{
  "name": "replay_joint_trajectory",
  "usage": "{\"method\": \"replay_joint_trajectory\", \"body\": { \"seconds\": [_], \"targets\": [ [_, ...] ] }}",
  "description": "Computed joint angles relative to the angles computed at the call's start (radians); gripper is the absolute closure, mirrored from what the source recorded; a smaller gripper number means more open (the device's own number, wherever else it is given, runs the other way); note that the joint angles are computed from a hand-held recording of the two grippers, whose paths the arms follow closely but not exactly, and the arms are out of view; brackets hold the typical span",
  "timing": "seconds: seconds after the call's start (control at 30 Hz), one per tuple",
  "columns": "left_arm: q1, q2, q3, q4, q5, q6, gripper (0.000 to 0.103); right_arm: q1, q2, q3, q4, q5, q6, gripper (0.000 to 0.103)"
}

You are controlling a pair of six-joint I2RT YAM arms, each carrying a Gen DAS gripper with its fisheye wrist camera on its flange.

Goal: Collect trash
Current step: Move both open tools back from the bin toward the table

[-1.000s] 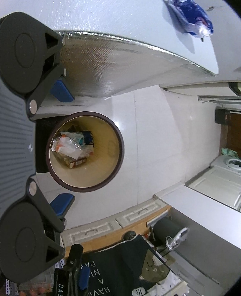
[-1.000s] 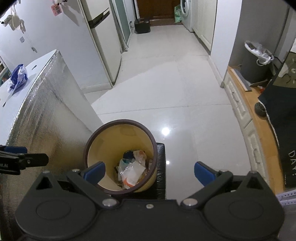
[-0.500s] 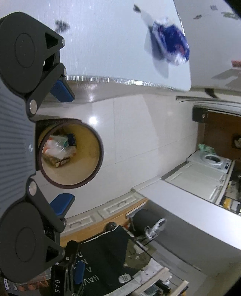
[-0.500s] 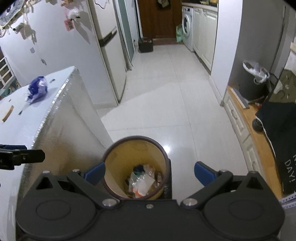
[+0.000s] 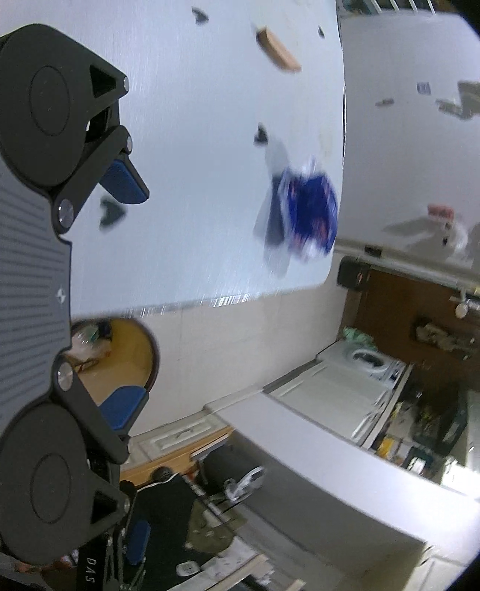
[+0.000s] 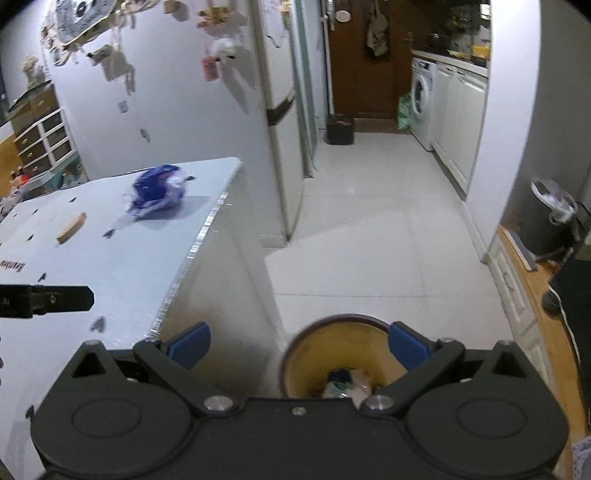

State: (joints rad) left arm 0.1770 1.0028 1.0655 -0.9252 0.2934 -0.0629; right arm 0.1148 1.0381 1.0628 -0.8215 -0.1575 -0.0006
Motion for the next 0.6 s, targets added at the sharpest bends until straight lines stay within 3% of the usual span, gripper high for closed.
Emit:
{"method": "replay_joint_trajectory", "body": {
  "seconds": [0.3, 0.6],
  "targets": [
    [0.422, 0.098, 0.052, -0.01, 0.2, 0.251, 0.0, 0.329, 0.106, 0.06, 0.111, 0.213, 0.133, 0.0],
    [0.589, 0.318, 0.159, 0.101, 0.26, 0.357, 0.0, 0.458, 0.315, 0.179, 0.208, 0.279, 0.081, 0.0]
  ]
}}
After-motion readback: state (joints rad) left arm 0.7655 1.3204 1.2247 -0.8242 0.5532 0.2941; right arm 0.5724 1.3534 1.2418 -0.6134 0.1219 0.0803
